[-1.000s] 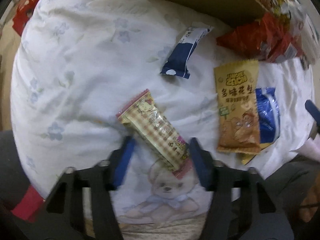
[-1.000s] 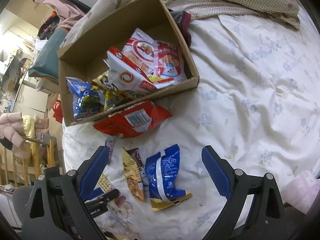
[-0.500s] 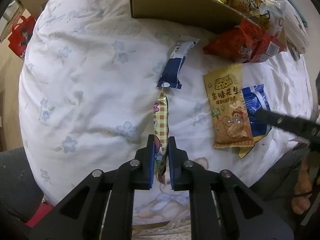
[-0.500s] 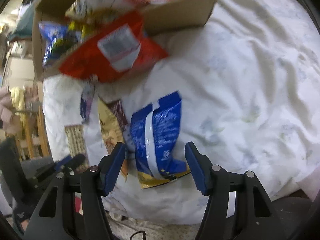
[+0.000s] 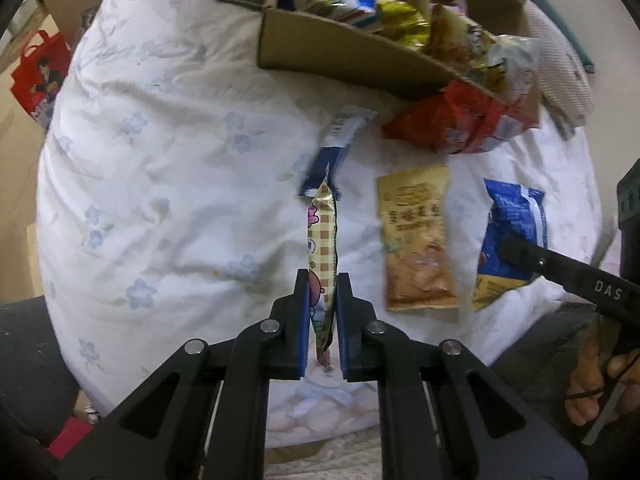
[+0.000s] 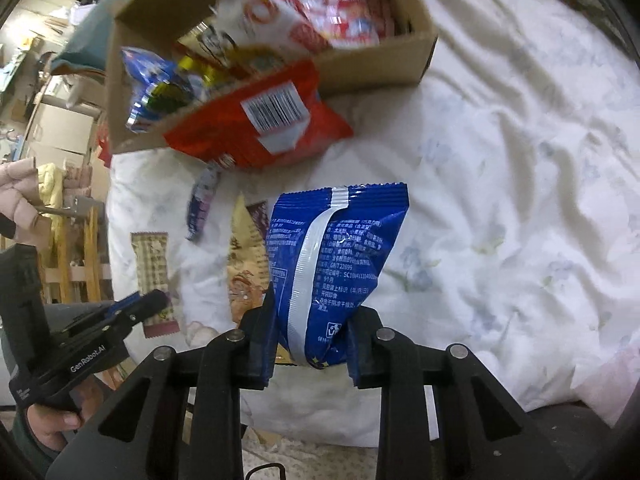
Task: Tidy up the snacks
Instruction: 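Grasp the blue snack bag with the right tool while the left tool holds the wafer stick, then lower the wafer stick and blue bag into the box and open both tools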
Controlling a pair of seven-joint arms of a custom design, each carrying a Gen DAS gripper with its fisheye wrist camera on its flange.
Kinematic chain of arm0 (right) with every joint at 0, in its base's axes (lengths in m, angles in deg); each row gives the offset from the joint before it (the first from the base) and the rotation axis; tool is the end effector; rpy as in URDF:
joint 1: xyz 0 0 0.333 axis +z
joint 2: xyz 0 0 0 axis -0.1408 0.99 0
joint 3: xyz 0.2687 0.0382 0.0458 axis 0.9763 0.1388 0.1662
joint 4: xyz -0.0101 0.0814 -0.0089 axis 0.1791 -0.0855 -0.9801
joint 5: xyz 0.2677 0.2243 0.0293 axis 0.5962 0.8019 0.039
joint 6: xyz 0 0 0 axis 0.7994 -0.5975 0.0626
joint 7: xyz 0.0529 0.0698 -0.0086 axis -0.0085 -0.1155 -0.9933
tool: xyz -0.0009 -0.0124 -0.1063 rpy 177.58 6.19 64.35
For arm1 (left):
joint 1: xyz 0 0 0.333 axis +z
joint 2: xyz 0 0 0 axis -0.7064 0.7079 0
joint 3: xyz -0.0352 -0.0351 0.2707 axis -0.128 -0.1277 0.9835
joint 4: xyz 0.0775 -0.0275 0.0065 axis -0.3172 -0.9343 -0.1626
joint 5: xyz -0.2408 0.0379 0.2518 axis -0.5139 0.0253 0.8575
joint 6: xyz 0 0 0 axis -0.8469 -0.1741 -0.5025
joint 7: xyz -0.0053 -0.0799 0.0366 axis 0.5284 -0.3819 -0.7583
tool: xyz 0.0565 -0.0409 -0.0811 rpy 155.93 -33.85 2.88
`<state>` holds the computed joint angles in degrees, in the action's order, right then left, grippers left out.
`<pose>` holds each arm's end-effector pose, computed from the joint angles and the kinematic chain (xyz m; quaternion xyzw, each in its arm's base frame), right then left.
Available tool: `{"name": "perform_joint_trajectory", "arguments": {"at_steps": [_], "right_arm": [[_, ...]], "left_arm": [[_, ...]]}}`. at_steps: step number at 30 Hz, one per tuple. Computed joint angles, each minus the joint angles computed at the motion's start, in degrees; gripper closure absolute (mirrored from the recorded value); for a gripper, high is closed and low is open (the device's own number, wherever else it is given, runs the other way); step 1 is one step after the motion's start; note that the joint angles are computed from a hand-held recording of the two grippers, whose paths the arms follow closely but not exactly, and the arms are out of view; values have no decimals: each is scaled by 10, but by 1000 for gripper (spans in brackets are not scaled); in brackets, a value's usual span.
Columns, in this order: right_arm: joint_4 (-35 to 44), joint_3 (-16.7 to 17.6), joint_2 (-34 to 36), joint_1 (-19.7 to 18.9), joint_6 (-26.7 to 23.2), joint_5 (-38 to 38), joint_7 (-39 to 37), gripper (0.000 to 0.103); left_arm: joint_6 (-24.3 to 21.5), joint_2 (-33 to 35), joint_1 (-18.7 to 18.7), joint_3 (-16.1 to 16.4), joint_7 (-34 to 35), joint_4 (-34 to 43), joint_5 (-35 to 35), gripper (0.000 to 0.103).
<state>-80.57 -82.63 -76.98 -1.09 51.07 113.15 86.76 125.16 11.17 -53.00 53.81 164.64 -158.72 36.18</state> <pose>0.5038 0.0805 0.3498 -0.7050 0.6799 0.1100 0.1692 0.4715 -0.1502 0.3408 0.7370 -0.6556 0.1555 0.0530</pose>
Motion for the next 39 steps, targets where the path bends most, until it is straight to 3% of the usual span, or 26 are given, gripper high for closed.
{"name": "perform_joint_trajectory", "arguments": {"at_steps": [8, 16, 28, 34, 39], "right_arm": [[-50, -25, -93, 3, 21, 101, -98, 74], [-17, -49, -102, 11, 38, 146, -124, 74], [193, -9, 56, -18, 78, 116, -69, 74], [268, 33, 138, -65, 81, 203, -88, 74], [300, 51, 176, -75, 44, 177, -95, 74]], "left_arm": [[35, -79, 8, 10, 31, -35, -5, 94], [48, -57, 24, 9, -15, 51, 65, 94], [-1, 94, 7, 17, -77, 263, 191, 94], [-35, 170, -11, 25, -87, 353, 215, 94], [-56, 221, -25, 32, -91, 413, 233, 94]]}}
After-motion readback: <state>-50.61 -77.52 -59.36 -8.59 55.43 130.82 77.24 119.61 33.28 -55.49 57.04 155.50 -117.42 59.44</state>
